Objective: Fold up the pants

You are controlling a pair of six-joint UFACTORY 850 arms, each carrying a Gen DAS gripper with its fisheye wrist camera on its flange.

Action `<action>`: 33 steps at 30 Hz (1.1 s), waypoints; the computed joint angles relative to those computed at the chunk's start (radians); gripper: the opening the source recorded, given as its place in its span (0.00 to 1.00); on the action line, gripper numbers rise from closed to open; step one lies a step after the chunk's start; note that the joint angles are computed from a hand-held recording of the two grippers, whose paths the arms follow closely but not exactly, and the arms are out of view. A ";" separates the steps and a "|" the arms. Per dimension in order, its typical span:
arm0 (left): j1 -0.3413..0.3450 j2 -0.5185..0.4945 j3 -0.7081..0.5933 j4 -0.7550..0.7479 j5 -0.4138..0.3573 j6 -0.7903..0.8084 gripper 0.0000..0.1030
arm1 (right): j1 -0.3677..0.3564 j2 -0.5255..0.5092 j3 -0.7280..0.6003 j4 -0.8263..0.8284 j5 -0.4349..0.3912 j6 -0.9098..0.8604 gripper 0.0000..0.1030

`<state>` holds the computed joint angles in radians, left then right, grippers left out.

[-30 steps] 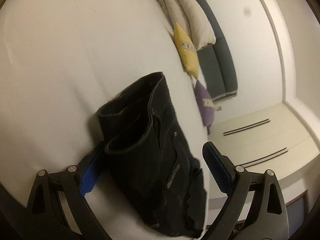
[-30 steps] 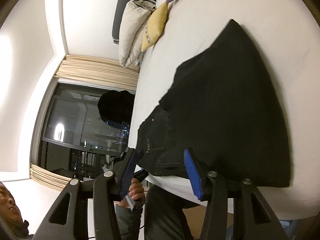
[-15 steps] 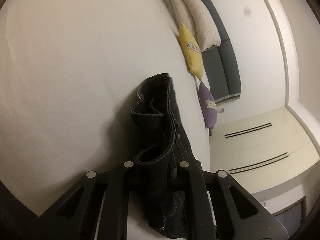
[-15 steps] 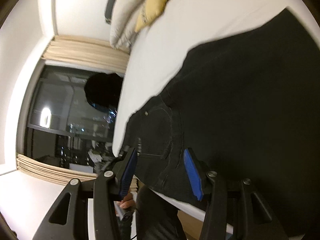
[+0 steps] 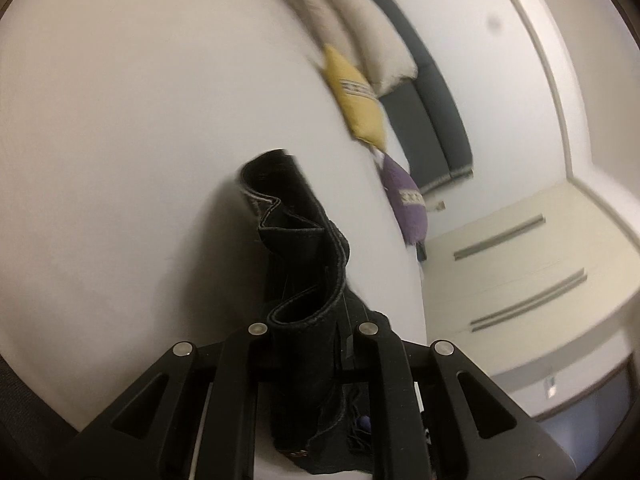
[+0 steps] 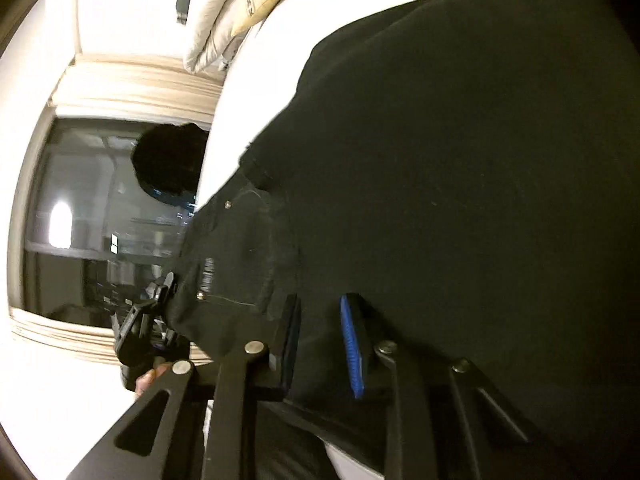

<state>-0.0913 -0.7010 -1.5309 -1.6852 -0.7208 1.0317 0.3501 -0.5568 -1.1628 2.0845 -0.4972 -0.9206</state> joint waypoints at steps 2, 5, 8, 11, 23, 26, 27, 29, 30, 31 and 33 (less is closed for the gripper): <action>-0.023 0.016 -0.022 0.023 0.016 0.023 0.10 | -0.010 0.040 0.058 0.159 -0.065 -0.102 0.50; -0.062 0.032 -0.062 0.069 0.026 0.034 0.10 | -0.026 0.110 0.146 0.350 -0.148 -0.240 0.74; -0.111 0.035 -0.112 0.123 0.026 0.030 0.10 | -0.056 0.167 0.208 0.398 -0.189 -0.267 0.79; -0.184 0.032 -0.160 0.198 0.020 0.034 0.10 | -0.086 0.200 0.245 0.390 -0.204 -0.246 0.80; -0.487 -0.036 -0.180 0.738 0.224 -0.075 0.11 | -0.199 0.237 0.266 0.162 -0.198 -0.105 0.82; -0.507 0.005 -0.123 0.750 0.277 -0.042 0.11 | -0.205 0.200 0.225 0.056 -0.195 -0.057 0.82; -0.517 0.036 -0.075 0.744 0.304 -0.011 0.11 | -0.206 0.185 0.203 0.012 -0.178 -0.033 0.81; -0.545 0.072 -0.017 0.781 0.368 0.010 0.11 | -0.207 0.168 0.176 -0.048 -0.175 -0.033 0.68; -0.561 0.100 0.027 0.791 0.399 0.019 0.11 | -0.209 0.163 0.165 -0.071 -0.178 -0.046 0.52; -0.565 0.105 0.038 0.811 0.417 0.022 0.11 | -0.209 0.166 0.158 -0.095 -0.171 -0.052 0.43; -0.592 0.121 0.058 0.905 0.472 -0.042 0.11 | -0.211 0.186 0.154 -0.156 -0.125 -0.046 0.28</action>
<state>-0.6836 -0.5800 -1.4733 -0.7805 -0.2491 0.9899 0.1391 -0.3708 -1.0088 1.9289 -0.6219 -0.9663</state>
